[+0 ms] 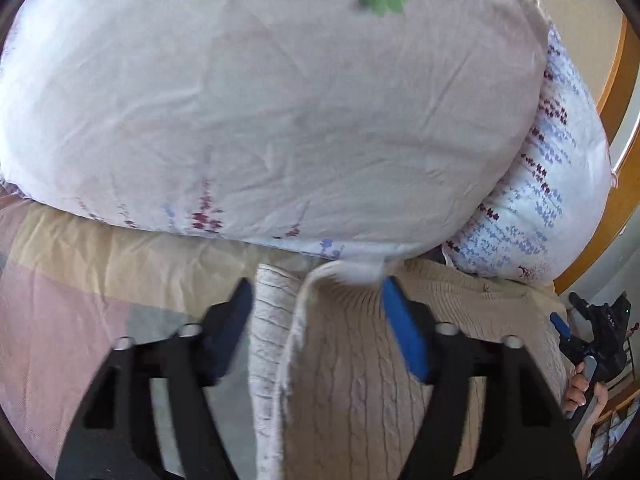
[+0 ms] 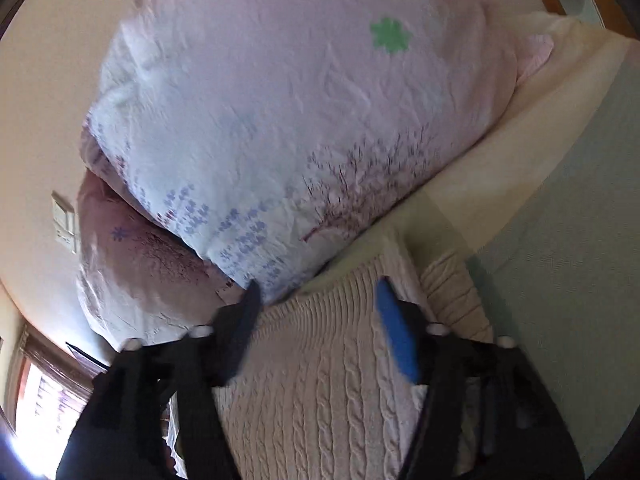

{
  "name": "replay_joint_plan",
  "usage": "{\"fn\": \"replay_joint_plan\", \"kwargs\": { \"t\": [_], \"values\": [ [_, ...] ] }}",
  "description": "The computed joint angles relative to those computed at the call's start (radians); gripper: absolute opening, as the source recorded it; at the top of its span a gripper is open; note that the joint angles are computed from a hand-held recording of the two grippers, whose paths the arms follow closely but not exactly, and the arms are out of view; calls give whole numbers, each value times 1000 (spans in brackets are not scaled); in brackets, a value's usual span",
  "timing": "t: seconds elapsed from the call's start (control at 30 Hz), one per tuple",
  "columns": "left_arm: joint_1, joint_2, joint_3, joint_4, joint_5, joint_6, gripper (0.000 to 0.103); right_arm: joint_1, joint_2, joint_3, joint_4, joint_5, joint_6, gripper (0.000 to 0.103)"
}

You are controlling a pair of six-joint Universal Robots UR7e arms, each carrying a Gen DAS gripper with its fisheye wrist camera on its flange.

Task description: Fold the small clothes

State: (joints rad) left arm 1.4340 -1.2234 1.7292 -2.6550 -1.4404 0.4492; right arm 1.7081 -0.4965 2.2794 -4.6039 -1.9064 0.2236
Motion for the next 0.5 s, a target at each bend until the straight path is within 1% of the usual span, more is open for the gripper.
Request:
{"fn": "replay_joint_plan", "kwargs": {
  "t": [0.03,0.07,0.1,0.13,0.17,0.2,0.23,0.27,0.3,0.33,0.37,0.4,0.43,0.47,0.5],
  "values": [
    [16,-8,-7,25,-20,9,76,9,13,4,-64,-18,-31,94],
    [29,-12,-30,91,-34,1,76,13,8,14,-86,-26,-51,94],
    [46,-13,-48,144,-58,-12,76,11,-10,32,-84,-9,-63,94],
    [62,-9,-68,204,-81,-27,74,9,-7,40,-119,5,-76,94],
    [72,-2,-86,256,-90,-41,70,14,0,44,-150,1,-80,94],
    [82,7,-103,304,-93,-57,63,8,0,52,-161,10,-83,94],
    [87,21,-122,356,-83,-77,61,0,-6,60,-151,22,-79,94],
    [90,29,-121,374,-75,-89,58,-9,-9,67,-144,32,-72,94],
    [93,28,-108,349,-84,-84,56,-11,-8,61,-133,31,-68,94],
    [89,30,-104,340,-78,-78,56,-16,-4,52,-115,34,-61,94],
    [88,32,-99,326,-82,-84,55,-28,-6,49,-97,50,-53,94],
    [95,39,-107,344,-108,-102,42,-39,-13,56,-84,73,-40,94],
    [102,46,-111,348,-122,-123,32,-47,-15,60,-76,98,-28,94],
    [106,50,-112,347,-136,-141,24,-50,-11,58,-69,116,-21,94],
    [110,56,-129,382,-162,-168,17,-51,-14,55,-60,126,-18,94]
  ]
}}
